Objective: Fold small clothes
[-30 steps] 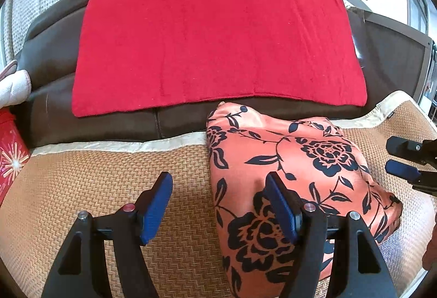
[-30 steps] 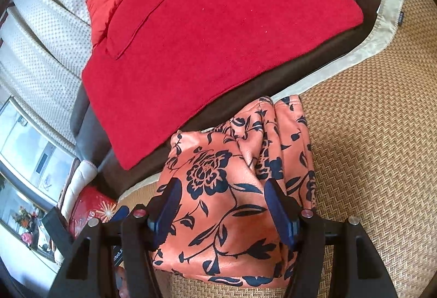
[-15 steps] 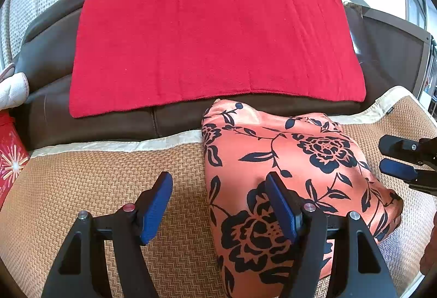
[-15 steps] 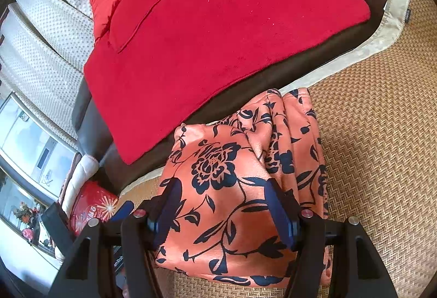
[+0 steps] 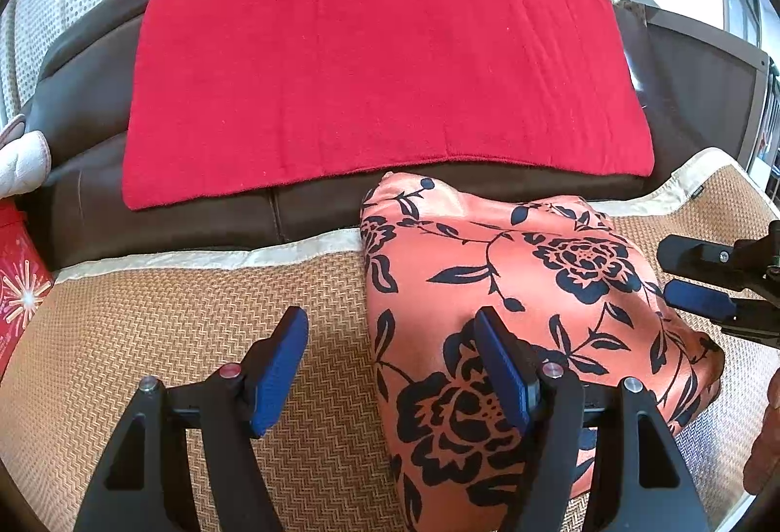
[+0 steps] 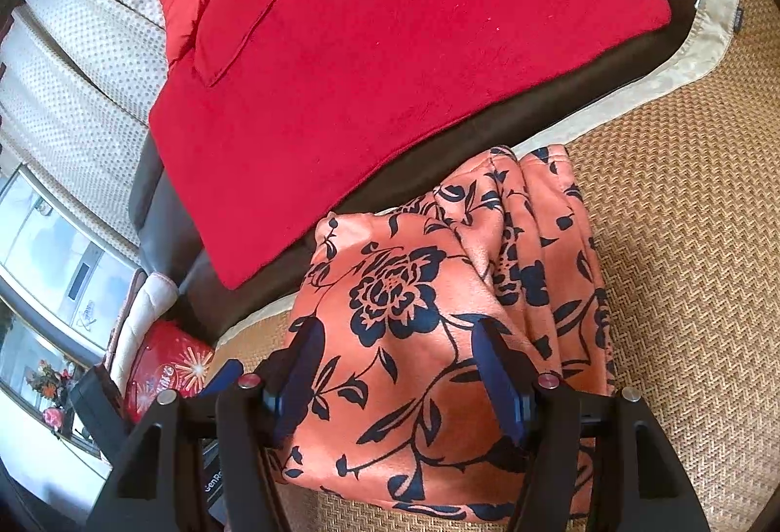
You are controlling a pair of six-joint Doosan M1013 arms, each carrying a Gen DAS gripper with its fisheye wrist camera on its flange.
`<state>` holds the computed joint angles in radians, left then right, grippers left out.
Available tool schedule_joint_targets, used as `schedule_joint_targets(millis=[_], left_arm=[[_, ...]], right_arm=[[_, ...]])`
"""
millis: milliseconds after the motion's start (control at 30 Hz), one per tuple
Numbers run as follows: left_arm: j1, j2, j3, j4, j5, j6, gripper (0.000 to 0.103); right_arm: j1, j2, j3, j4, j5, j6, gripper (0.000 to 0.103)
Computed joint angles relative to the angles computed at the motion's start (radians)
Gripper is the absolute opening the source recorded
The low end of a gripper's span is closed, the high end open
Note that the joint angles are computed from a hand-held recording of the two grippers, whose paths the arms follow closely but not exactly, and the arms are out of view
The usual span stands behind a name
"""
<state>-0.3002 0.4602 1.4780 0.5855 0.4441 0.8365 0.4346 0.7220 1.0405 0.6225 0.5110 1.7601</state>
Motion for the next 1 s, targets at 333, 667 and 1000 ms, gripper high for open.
schedule_joint_targets(millis=[333, 667, 1000], left_arm=[[-0.004, 0.003, -0.002, 0.004, 0.009, 0.008, 0.071], [-0.004, 0.003, -0.002, 0.005, 0.011, 0.009, 0.071], [-0.006, 0.003, -0.003, -0.001, 0.011, 0.018, 0.071]], right_arm=[[-0.007, 0.036, -0.036, 0.053, 0.062, 0.021, 0.065], [-0.017, 0.007, 0.016, 0.153, -0.004, -0.057, 0.067], [-0.034, -0.017, 0.061, 0.184, -0.037, -0.047, 0.068]])
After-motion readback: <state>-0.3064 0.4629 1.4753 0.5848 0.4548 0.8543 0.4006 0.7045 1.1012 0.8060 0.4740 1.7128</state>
